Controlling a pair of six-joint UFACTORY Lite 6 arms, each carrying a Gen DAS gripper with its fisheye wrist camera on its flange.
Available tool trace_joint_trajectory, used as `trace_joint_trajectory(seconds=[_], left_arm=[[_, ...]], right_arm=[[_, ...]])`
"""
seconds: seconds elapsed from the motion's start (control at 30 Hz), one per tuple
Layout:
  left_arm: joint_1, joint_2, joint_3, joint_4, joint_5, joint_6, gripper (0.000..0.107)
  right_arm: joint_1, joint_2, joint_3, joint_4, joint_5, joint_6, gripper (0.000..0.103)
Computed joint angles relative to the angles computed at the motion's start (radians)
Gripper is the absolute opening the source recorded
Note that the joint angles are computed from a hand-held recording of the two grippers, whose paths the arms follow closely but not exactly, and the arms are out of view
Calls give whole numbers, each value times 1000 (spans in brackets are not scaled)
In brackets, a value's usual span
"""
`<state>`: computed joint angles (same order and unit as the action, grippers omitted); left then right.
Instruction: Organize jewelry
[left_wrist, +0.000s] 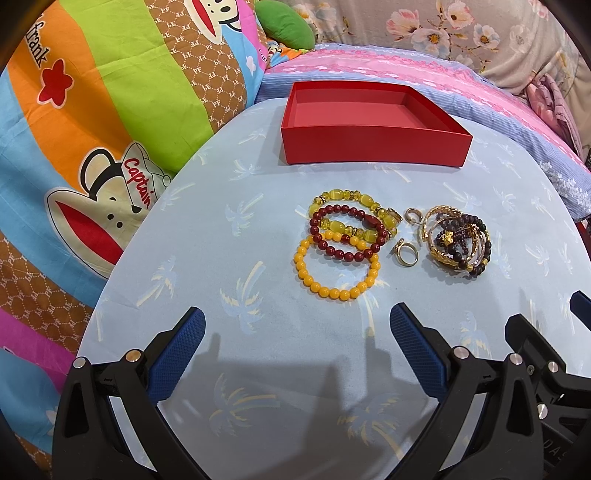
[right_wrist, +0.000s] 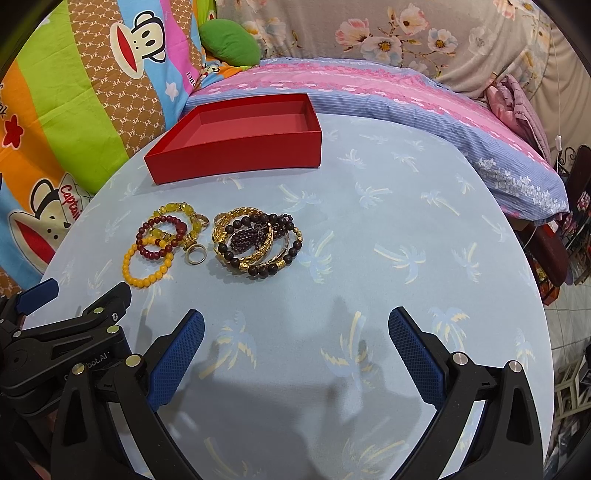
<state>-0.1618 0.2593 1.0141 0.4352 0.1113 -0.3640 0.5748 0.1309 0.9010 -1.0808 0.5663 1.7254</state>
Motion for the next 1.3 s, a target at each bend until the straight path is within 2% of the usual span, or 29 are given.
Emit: trace_joint_trajectory(seconds=[1.1,1.3], left_arm=[[-3,-1,-15,-37,-10,33,96],[3,26,1,-177,-10,164,96]], right_arm=[[-8,-1,-13,-29,-11,28,96],[-15,21,6,-28,-22,13,96]])
